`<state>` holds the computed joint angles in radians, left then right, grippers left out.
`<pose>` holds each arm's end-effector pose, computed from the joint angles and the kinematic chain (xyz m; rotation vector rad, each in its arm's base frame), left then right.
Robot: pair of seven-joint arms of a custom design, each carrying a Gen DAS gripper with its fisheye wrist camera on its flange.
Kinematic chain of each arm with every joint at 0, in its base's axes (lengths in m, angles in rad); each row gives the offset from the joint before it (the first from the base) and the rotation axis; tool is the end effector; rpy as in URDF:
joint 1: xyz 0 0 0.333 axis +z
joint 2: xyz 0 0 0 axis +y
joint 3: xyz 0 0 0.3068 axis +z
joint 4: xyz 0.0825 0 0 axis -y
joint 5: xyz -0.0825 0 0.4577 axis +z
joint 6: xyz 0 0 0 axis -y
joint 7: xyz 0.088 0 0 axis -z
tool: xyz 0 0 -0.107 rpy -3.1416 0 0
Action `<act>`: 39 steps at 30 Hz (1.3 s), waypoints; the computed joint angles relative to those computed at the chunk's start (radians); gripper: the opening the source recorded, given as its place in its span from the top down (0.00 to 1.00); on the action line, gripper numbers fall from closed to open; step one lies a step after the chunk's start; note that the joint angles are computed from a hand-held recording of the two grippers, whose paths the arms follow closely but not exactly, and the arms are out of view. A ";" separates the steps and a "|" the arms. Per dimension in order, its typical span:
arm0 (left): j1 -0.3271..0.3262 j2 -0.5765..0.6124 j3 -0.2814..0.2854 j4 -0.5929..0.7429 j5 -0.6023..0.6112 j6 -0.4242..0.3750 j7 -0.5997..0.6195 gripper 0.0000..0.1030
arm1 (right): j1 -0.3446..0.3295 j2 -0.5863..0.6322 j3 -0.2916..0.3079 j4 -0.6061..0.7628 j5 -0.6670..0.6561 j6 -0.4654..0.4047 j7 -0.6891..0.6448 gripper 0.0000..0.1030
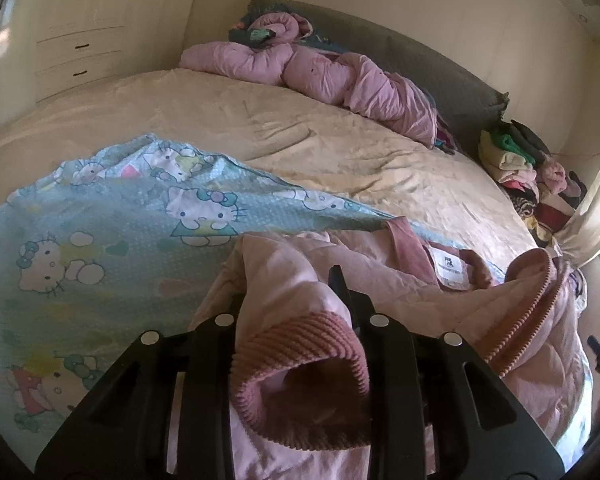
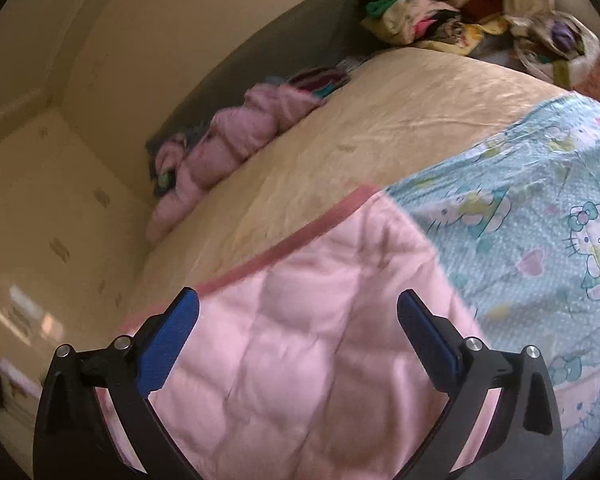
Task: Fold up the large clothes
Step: 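Lay the held edges onto the jacket and open both tools, then close both tools on the folded jacket's quilted edge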
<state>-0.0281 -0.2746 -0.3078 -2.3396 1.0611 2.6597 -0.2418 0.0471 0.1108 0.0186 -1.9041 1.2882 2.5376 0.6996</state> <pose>0.5252 -0.2129 0.4447 -2.1029 1.0728 -0.8771 0.6900 0.0339 0.4503 -1.4792 1.4760 -0.0492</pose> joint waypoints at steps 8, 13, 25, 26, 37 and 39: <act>0.010 -0.046 -0.016 -0.009 0.028 0.029 -0.022 0.38 | 0.074 -0.075 0.013 -0.134 -0.172 0.055 -0.064 0.04; 0.005 -0.112 -0.080 -0.001 0.069 -0.152 -0.024 0.09 | 0.085 -0.087 0.006 -0.150 -0.136 0.054 -0.133 0.04; -0.055 -0.107 0.019 -0.112 -0.202 -0.058 0.261 0.09 | 0.082 -0.057 -0.021 -0.156 -0.389 0.325 -0.002 0.04; -0.069 -0.093 0.044 -0.127 -0.273 -0.017 0.316 0.09 | 0.077 -0.045 -0.024 -0.154 -0.458 0.330 0.049 0.04; 0.083 -0.095 -0.077 -0.142 -0.235 0.123 0.219 0.83 | 0.017 -0.024 0.044 -0.155 -0.199 0.353 -0.247 0.80; 0.099 -0.099 -0.100 -0.126 -0.185 0.097 0.174 0.84 | 0.024 -0.027 0.040 -0.147 -0.163 0.365 -0.272 0.83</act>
<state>0.0710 -0.3740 -0.4075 -2.4656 0.8765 2.7570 -0.0680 0.0716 0.0838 0.0583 -2.0515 1.1250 2.9031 0.4275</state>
